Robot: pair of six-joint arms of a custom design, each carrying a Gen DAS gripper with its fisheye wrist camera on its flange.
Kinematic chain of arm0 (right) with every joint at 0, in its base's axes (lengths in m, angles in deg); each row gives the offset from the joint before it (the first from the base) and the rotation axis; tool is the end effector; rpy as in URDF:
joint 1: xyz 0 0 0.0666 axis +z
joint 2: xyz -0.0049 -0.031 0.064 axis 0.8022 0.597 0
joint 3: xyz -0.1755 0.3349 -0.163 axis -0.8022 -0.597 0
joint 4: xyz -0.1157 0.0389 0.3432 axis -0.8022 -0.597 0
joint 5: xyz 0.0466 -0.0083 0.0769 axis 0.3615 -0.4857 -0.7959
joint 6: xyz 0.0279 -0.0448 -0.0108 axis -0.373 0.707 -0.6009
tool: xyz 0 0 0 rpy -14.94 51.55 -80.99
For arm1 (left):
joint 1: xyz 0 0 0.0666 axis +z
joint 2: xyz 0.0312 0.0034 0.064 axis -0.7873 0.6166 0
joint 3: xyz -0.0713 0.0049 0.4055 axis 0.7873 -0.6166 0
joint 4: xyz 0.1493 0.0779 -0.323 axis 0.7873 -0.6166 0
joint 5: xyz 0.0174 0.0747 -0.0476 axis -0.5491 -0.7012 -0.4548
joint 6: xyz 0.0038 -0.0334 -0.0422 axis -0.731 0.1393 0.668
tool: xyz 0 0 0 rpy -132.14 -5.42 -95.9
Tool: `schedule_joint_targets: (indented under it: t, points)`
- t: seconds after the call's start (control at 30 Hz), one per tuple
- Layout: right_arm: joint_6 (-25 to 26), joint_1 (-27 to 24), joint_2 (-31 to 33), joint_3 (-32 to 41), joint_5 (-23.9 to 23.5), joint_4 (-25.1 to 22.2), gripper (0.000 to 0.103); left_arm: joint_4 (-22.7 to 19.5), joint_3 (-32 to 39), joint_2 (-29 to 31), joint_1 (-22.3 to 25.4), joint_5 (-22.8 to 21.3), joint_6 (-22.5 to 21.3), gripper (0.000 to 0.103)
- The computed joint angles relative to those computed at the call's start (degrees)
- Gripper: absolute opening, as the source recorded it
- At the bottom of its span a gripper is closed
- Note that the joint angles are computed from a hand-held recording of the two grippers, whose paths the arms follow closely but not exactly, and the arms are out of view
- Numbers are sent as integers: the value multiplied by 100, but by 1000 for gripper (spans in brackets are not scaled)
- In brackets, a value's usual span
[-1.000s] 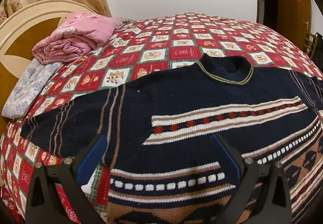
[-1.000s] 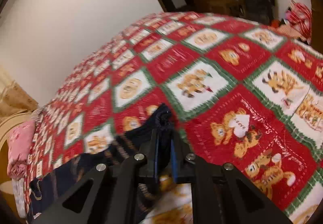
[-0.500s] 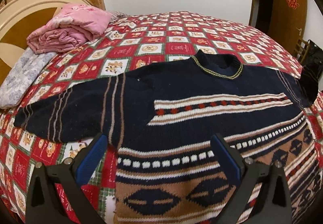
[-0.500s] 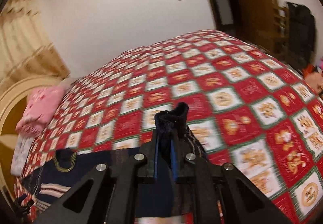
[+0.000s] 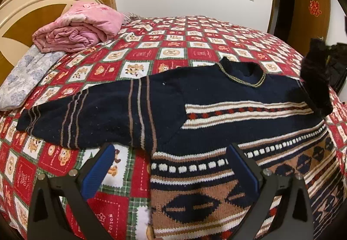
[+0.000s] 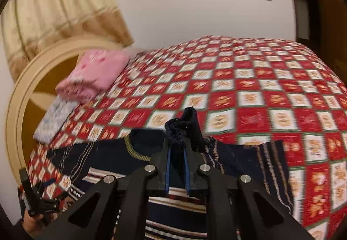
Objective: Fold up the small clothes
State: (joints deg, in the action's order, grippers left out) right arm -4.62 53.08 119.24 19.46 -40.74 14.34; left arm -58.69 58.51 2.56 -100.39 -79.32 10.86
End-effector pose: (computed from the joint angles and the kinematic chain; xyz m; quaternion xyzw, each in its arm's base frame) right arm 0.4865 0.0171 0.4993 -0.1965 0.8783 0.2318 0.3691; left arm 0.2782 -0.2817 0.3905 -0.1277 0.9183 0.0377 0.3729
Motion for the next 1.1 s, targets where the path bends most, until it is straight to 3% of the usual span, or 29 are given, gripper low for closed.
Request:
schedule_joint_targets:
  t: [0.3,0.4,0.43,0.47,0.5,0.53,0.57,0.67,0.77,0.93,1.03,1.1]
  points:
    - [-145,1293,65,-1185,840,742,10,439,8,-35,399,512,-194,103]
    - [-150,1441,272,-1362,840,592,11,591,120,51,478,772,-250,103]
    - [-129,1456,269,-1476,954,664,13,683,170,90,493,869,-320,103]
    - [-56,1418,257,-1537,920,652,23,683,256,155,486,896,-381,103]
    - [-4,1362,228,-1570,814,598,36,670,319,204,457,884,-384,103]
    - [15,1255,161,-1630,609,565,59,774,387,264,466,1013,-461,103]
    - [16,1092,42,-1729,282,587,66,869,447,323,490,1200,-468,103]
    - [136,632,-272,-1879,-370,542,66,1152,628,529,523,1596,-526,103]
    - [20,107,-497,-1970,-741,639,66,1097,1064,928,473,1726,-614,103]
    - [-160,-784,-732,-2224,-1201,1256,66,1008,1793,1571,384,2037,-701,99]
    - [-295,-1174,-748,-2409,-1598,1626,66,798,2284,2012,403,2318,-645,91]
    - [-424,-1317,-747,-2565,-1822,1888,66,317,2750,2376,355,2167,-610,87]
